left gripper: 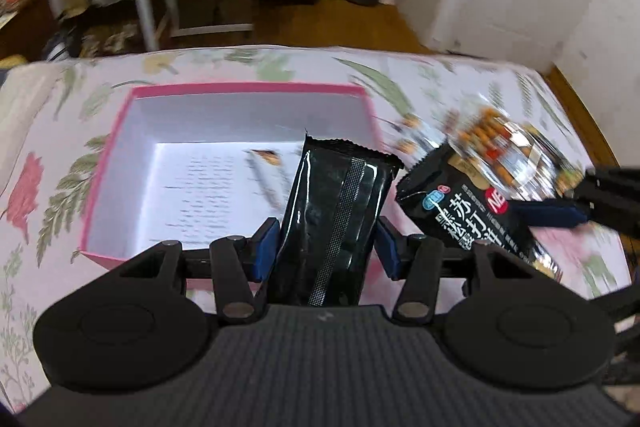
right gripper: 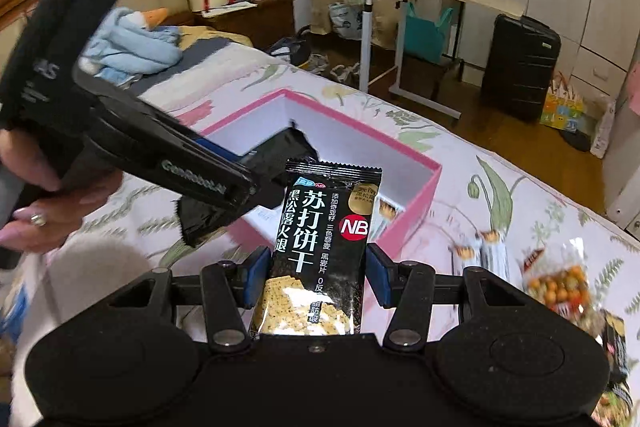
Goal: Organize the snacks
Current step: 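Carry the black bar and NB pack into the pink box and release both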
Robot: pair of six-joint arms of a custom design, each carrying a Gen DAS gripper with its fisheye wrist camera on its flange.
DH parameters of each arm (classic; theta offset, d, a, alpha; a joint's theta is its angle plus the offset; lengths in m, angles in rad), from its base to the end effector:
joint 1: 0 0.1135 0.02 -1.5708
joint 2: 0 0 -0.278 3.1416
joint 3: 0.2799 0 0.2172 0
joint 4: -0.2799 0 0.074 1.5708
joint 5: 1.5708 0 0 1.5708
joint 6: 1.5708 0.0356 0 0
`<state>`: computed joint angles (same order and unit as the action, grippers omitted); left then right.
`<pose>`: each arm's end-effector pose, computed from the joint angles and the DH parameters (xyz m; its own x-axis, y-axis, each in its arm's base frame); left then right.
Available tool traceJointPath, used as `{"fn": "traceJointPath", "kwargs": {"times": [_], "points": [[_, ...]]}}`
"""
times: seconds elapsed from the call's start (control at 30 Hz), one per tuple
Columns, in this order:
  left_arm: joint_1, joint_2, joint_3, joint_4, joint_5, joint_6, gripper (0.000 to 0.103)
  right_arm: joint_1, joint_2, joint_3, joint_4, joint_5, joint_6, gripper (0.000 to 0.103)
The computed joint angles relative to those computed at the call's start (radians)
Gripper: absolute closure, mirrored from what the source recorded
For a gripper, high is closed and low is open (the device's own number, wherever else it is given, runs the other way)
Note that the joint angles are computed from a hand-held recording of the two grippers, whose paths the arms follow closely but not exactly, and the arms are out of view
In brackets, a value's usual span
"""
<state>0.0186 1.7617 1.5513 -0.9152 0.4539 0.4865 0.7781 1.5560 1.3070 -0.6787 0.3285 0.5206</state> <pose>0.3353 -0.0094 0.3059 -0.7172 0.4069 -0.5657 0.5740 0.8053 -0.1485 0.2200 0.2007 0.3120 -0.7564 -0.0844 -0.6487 -0.1733 0.9821 0.0743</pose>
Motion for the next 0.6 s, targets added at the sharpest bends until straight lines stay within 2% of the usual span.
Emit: {"fn": "traceJointPath", "kwargs": {"times": [0.1,0.3,0.47,0.53,0.6], "points": [[0.001,0.11,0.085,0.033,-0.028,-0.101,0.053,-0.077,0.105,0.039,0.058,-0.061,-0.061,0.047],[-0.03,0.311,0.246,0.103,-0.148,-0.268,0.053,-0.167,0.351,0.215,0.063,-0.095,-0.161,0.047],[-0.06,0.422,0.303,0.142,-0.225,-0.337,0.052,-0.188,0.461,0.278,0.092,-0.101,-0.206,0.046],[-0.061,0.444,0.299,0.15,-0.223,-0.362,0.048,-0.191,0.485,0.278,0.107,-0.102,-0.205,0.046],[-0.059,0.476,0.329,0.112,-0.204,-0.38,0.047,-0.191,0.486,0.266,0.112,-0.108,-0.195,0.043]]}}
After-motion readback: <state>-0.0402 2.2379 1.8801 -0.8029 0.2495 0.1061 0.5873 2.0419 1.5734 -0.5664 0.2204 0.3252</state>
